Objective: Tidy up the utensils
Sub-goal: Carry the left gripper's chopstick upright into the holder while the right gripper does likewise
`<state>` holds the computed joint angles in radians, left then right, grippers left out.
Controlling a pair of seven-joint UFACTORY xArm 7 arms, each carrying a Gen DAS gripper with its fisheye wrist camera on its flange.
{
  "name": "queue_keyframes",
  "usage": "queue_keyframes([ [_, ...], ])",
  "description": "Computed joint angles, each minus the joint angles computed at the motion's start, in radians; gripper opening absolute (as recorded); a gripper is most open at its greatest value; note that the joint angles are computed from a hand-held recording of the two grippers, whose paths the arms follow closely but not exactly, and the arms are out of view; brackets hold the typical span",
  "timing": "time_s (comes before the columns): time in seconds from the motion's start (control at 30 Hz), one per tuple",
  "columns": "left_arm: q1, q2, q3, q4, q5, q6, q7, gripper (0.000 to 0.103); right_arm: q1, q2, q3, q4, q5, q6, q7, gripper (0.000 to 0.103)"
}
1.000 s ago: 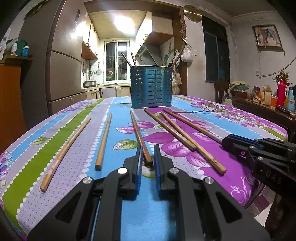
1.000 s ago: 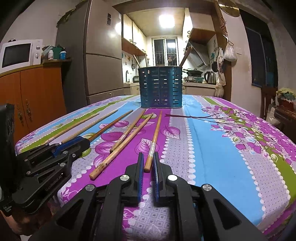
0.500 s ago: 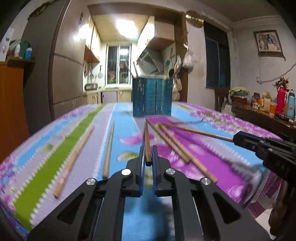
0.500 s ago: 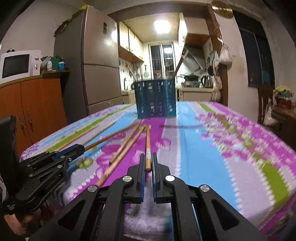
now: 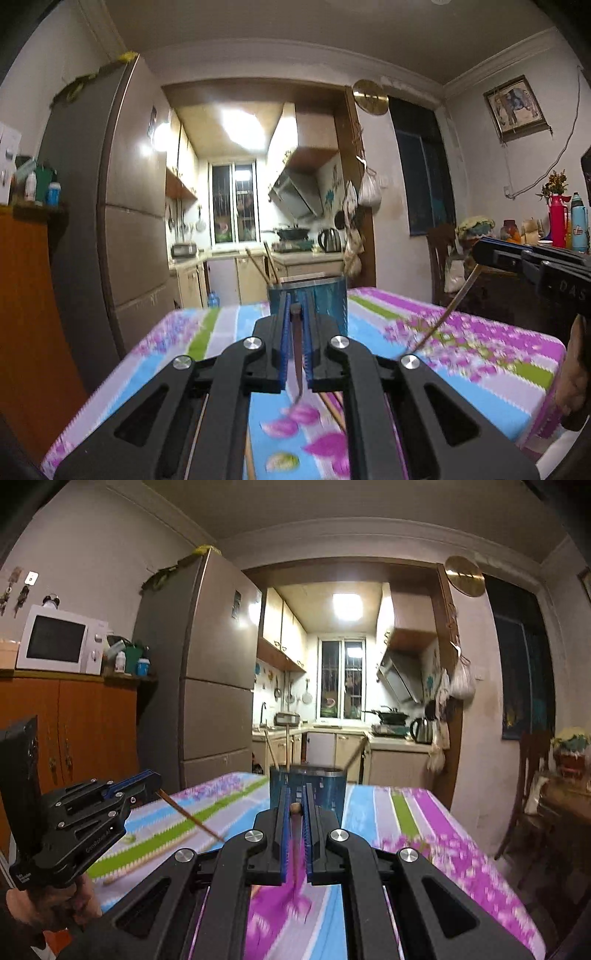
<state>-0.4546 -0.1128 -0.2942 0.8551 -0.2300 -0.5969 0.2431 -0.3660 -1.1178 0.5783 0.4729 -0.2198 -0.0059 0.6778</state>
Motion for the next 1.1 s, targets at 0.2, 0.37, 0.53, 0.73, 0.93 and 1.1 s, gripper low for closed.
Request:
queue_keyframes([
  [0.2,-0.016,0.068,-0.009,0.116,-0.056,0.038,0.092,0.005,-0.006,0.109,-0.05,0.055,-0.005,-0.042,-0.057,0.008],
  [0.37,-0.043,0.116,0.013,0.19,-0.076,0.081,0.125,0.005,0.005,0.171,-0.087,0.088,0.005,-0.043,-0.104,0.008],
  [0.53,-0.053,0.14,0.042,0.255,-0.055,0.14,0.1,0.005,0.02,0.238,-0.112,0.128,0.017,-0.044,-0.141,0.008],
  [0.73,-0.064,0.172,0.077,0.384,-0.059,0.248,0.115,0.005,0.025,0.311,-0.139,0.22,0.011,-0.03,-0.198,0.008],
  [0.93,-0.173,0.234,0.217,0.601,-0.046,0.392,0.101,0.005,0.032,0.443,-0.188,0.406,-0.002,0.005,-0.272,0.008],
  [1.1,-0.284,0.336,0.374,0.862,0.035,0.512,0.004,0.005,0.047,0.634,-0.225,0.681,-0.03,0.087,-0.324,0.007],
])
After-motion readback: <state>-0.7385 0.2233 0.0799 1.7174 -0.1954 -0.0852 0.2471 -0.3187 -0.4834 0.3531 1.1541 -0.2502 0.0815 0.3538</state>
